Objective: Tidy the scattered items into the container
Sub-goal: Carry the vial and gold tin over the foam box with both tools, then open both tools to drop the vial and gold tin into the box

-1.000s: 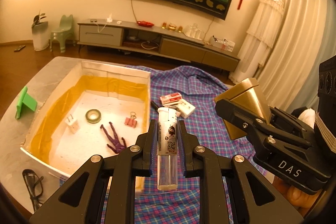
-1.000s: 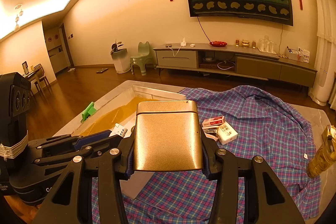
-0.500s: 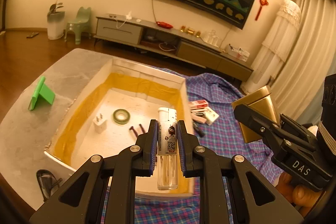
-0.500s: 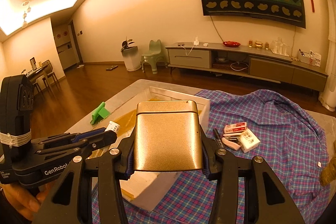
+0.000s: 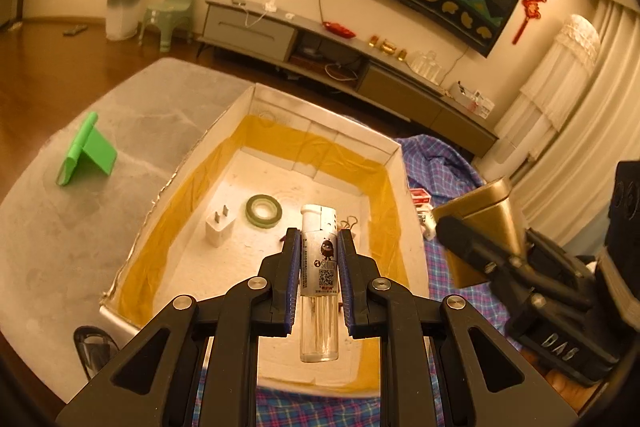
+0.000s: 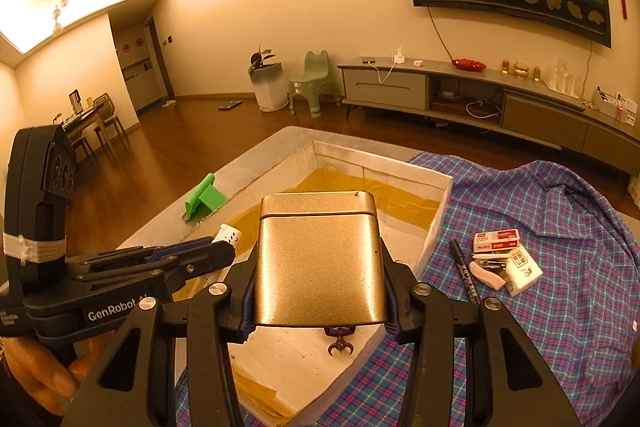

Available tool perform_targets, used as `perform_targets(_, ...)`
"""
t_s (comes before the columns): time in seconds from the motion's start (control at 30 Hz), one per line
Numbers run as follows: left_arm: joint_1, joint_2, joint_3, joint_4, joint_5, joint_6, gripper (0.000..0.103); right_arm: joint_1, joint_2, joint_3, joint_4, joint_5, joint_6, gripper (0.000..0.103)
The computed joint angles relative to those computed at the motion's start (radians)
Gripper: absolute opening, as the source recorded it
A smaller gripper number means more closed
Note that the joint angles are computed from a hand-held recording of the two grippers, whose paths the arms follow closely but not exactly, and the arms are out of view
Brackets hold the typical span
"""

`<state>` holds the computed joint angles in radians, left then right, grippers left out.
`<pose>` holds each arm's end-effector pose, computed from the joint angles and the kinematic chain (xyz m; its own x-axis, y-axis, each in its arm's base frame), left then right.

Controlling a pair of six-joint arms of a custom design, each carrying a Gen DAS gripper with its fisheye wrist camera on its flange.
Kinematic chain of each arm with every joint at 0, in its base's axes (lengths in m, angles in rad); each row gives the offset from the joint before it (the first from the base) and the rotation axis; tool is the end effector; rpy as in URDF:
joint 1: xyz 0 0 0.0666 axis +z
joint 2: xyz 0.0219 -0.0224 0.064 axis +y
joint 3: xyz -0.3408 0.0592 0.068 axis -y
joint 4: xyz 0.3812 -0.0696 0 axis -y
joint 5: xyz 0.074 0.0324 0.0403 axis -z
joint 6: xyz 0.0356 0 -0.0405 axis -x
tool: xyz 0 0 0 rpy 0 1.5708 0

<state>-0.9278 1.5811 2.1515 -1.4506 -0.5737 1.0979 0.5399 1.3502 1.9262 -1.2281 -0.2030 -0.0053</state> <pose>0.3031 -0.3730 0.5963 -0.6244 -0.4137 -0.6626 -0.1997 0.9046 -0.3765 0.3566 0.2216 0.6194 -0.5239 -0.3079 -0.7941 -0.6382 0.7594 0.1266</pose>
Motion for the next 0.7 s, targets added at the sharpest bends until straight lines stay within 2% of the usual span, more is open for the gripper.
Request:
perform_targets(0.17,0.046,-0.017,-0.038,0.024,0.044,-0.003,0.018,0.008,0.083,0.078,-0.055,0.006,0.031,0.049)
perform_targets(0.33,0.085,-0.001,-0.042,0.009,0.109,0.026,0.018,0.002,0.209,0.215,-0.151,0.016,0.047,0.049)
perform_targets(0.5,0.088,0.036,-0.008,-0.024,0.135,0.021,0.018,-0.001,0.34,0.383,-0.258,0.036,0.08,0.05)
perform_targets(0.7,0.095,0.067,0.009,-0.047,0.178,0.01,0.018,-0.002,0.53,0.649,-0.422,0.081,0.127,0.05)
